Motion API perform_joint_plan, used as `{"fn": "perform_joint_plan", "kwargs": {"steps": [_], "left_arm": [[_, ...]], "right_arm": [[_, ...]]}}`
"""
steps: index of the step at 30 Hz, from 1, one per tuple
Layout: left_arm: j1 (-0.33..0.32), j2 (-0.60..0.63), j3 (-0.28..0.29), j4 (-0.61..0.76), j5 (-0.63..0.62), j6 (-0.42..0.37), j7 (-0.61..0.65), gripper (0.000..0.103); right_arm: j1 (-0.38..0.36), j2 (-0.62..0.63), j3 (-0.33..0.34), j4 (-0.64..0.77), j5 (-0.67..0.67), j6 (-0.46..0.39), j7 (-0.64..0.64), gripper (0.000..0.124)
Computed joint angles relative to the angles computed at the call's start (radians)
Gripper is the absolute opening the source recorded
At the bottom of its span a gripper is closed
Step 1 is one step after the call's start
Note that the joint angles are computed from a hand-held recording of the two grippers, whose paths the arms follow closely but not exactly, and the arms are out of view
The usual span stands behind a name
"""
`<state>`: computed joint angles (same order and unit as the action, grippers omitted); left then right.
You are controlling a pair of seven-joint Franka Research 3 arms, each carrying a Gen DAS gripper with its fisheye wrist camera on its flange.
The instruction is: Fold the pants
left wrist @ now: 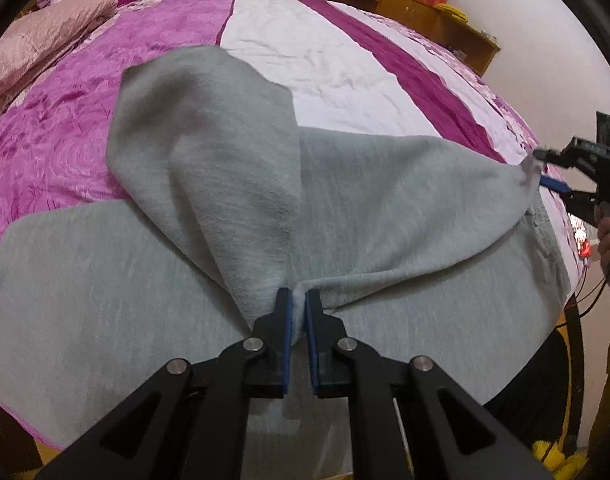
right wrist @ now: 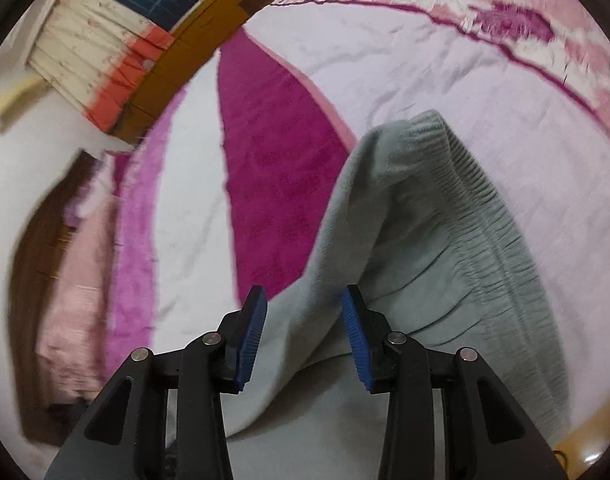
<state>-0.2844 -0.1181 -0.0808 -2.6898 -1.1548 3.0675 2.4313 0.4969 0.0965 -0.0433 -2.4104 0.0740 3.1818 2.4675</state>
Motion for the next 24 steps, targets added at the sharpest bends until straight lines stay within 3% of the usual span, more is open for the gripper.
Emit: {"fn": "perform_joint_plan", "kwargs": {"steps": [2, 4, 5, 6, 9, 13, 19, 24], "left_arm": [[-0.007, 0.002, 0.008, 0.007, -0.059, -0.006, 0.05, 0.007], [0.001, 0.002, 0.0, 0.009, -0.069, -0.011, 0.065, 0.007], [0.008, 0.001, -0.005, 0.007, -0.056, -0.013, 0.061, 0.007], [0.012, -0.002, -0.01, 0.005, -0.04, -0.013, 0.05, 0.007], [0.005, -0.014, -0.003, 0.006, -0.068, -0.014, 0.084, 0.007], [-0.004, -0.085, 0.012, -0.017, -0.148, -0.017, 0.16, 0.007], [-0.046, -0.237, 0.048, -0.099, -0.114, 0.039, 0.138, 0.007], [0.005, -0.337, -0.006, -0.193, 0.052, 0.047, -0.02, 0.007]], "right_arm": [[0.06, 0.026, -0.077, 0.036, -0.092, -0.048, 0.061, 0.033], [0.029, 0.042, -0.056, 0.069, -0.116, -0.11, 0.044, 0.028], [0.009, 0.048, -0.04, 0.079, -0.115, -0.132, 0.034, 0.021], [-0.013, 0.048, -0.02, 0.08, -0.101, -0.14, 0.02, 0.007], [-0.063, 0.01, 0.037, 0.029, -0.055, -0.087, -0.039, 0.0], [-0.026, -0.072, -0.023, -0.036, -0.314, -0.068, 0.143, 0.0], [-0.131, -0.207, 0.09, -0.159, -0.459, -0.015, 0.265, 0.0], [-0.177, -0.287, 0.183, -0.273, -0.432, 0.04, 0.256, 0.0]]}}
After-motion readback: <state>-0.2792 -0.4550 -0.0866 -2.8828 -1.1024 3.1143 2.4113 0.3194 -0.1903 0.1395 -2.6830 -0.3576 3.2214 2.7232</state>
